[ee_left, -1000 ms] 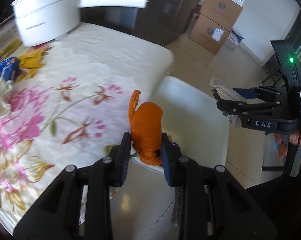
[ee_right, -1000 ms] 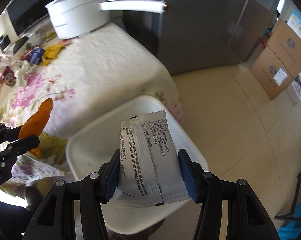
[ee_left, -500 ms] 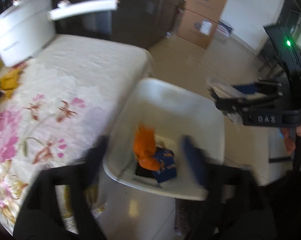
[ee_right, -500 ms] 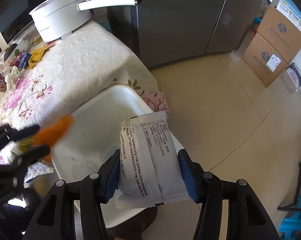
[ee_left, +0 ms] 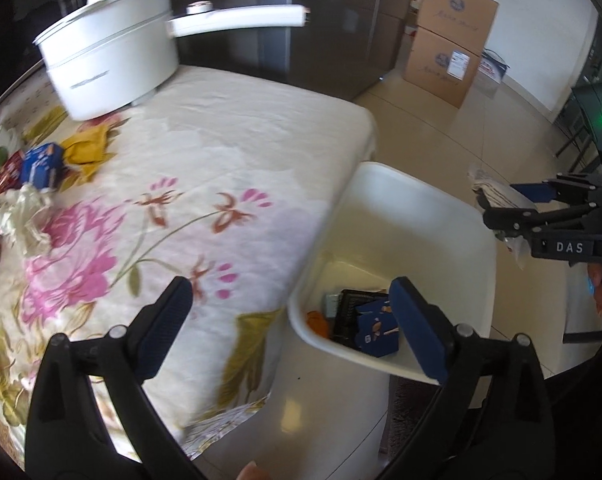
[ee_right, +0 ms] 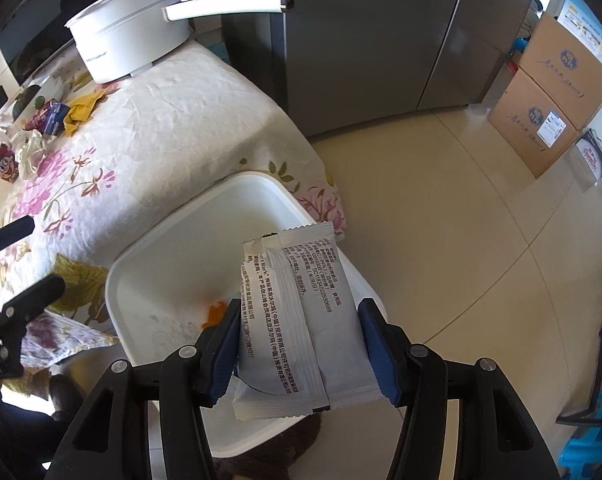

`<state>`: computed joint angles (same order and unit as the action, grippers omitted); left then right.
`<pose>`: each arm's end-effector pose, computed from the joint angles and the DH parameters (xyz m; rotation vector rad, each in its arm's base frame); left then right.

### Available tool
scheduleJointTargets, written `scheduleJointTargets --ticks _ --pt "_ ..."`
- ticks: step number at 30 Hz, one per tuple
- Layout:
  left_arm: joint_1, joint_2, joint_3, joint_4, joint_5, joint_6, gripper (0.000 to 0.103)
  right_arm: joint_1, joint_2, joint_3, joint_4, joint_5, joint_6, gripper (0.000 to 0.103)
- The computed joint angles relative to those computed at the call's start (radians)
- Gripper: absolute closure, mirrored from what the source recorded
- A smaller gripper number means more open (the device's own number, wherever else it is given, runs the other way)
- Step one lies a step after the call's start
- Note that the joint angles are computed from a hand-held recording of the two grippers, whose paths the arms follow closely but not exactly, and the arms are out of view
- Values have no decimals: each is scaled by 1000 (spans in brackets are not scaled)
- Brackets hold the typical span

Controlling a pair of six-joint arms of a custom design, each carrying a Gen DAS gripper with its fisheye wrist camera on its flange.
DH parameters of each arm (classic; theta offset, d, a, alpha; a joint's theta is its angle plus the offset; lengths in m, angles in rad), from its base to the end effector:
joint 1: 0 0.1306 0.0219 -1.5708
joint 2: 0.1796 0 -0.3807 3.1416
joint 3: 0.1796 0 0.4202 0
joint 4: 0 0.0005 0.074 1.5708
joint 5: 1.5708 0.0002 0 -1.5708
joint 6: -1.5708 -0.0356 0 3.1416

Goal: Collect trash
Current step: 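Release the orange peel with the left gripper while the right gripper drops the wrapper into the bin, then return to the table and grasp the crumpled white tissue with the left gripper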

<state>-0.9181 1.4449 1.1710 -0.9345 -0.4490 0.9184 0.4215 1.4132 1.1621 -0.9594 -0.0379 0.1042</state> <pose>0.3060 -0.3757 0.2978 -0.1079 2.5703 -0.0178 0.4338 0.1954 0.3042 -0.7339 2.6905 0.1324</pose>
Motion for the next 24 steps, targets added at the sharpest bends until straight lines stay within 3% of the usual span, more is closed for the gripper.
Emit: scheduleJointTargets --ticks 3,16,24 --pt "4 -32 -26 -11 -6 28 4 10 -5 1 8 -4 -14 23" --pt "26 -177 -124 -80 -23 141 4 74 -5 34 9 -6 -45 21" --pt "79 -335 -212 -179 -55 254 4 151 18 94 19 -10 -84 19"
